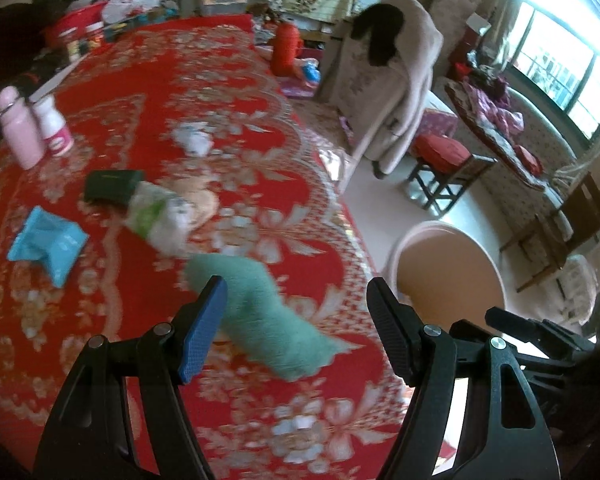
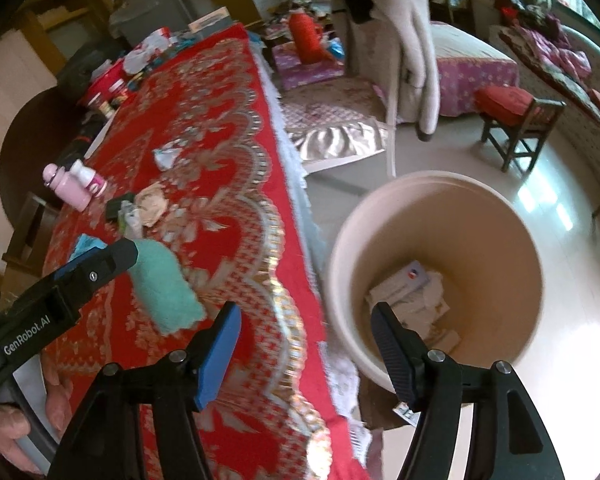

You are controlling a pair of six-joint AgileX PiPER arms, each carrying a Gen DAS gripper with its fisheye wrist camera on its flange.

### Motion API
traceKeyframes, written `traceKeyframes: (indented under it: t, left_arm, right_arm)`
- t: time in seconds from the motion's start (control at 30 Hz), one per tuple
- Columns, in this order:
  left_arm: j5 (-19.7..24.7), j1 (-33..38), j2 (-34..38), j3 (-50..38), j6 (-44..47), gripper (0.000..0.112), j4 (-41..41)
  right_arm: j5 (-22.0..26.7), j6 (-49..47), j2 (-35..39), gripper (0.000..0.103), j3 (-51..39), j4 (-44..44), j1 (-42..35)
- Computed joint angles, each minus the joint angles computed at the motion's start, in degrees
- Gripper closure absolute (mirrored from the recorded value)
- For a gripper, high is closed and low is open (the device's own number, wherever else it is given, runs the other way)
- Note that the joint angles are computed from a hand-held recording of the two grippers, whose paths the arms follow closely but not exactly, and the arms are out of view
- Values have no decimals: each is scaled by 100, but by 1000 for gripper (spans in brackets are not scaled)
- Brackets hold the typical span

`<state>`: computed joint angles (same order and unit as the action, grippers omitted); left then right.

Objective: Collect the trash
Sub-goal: 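Move both open tools back over the table, then grasp the blue wet-wipe packet with the left tool while the right tool grasps the green fuzzy towel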

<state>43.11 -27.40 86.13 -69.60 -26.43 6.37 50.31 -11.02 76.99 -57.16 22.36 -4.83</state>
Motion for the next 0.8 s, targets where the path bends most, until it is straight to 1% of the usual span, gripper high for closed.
traceKeyframes:
  t: [0.27,0.47,0.67,0.8]
  left_arm:
    - [17,903,-505,485,524,41,-261]
    - [22,1788,-637,735,1289,41,-795]
    - [17,2888,-462,761,2389,41,-1649]
    - [59,3402,16,335,2660,41,-1758]
  right_arm:
    - [-254,736,251,36,-296,-309,1107]
    - [-408,1275,634,36,-588,-561,1873]
    - [-490,1614,968,36,-813,-703,2399]
    - [-536,1881,1206,36,-982,-821,2642]
